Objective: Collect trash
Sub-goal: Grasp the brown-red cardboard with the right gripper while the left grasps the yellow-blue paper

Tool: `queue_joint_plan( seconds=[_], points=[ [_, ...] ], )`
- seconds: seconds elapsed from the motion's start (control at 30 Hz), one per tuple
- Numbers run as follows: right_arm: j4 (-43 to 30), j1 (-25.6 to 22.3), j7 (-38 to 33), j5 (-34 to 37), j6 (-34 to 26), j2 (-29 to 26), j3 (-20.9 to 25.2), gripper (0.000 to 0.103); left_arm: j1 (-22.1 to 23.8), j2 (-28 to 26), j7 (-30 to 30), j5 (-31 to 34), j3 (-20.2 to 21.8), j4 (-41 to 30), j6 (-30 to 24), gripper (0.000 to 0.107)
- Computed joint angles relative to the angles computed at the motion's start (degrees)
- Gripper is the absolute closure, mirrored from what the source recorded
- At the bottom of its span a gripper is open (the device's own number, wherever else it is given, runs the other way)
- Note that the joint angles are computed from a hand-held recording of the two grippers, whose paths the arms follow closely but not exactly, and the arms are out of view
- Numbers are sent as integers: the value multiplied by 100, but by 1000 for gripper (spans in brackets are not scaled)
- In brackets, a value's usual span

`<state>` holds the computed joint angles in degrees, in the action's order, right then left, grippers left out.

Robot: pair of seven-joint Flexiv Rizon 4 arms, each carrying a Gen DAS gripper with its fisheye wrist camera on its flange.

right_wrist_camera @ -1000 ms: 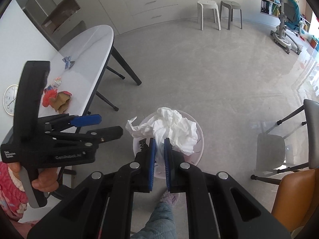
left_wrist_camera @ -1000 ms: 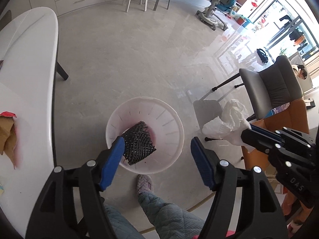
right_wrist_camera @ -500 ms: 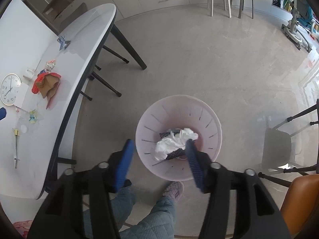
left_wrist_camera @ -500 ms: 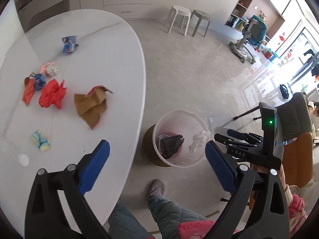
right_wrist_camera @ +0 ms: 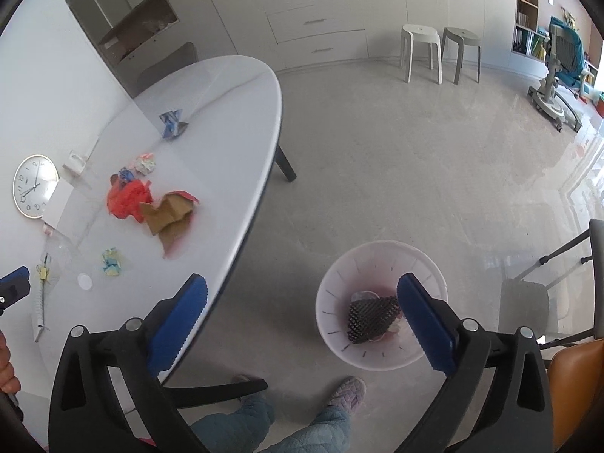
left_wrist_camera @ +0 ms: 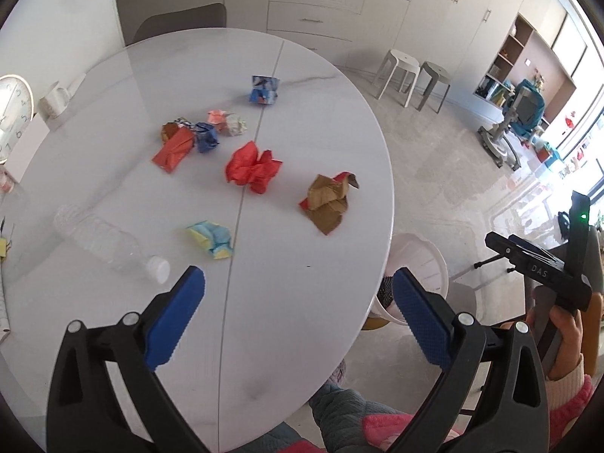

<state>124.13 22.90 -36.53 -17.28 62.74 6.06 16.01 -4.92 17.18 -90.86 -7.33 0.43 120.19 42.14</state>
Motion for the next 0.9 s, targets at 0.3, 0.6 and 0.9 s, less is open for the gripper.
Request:
queue_joint_plan(
  seconds=[0.3, 0.6, 0.9],
  points=[
    [-776, 497, 748, -912, -244, -669, 147, 2, 319, 330, 716, -239, 489, 278, -40, 12],
    [-1430, 1111, 1752, -1796, -391, -1478, -113, 2, 523, 156, 1431, -749, 636, 396, 50, 12],
    [-2009, 1153, 479, -1367, -356, -2268, -198, 2, 695, -132, 521, -561, 316, 402, 485, 12]
  ],
)
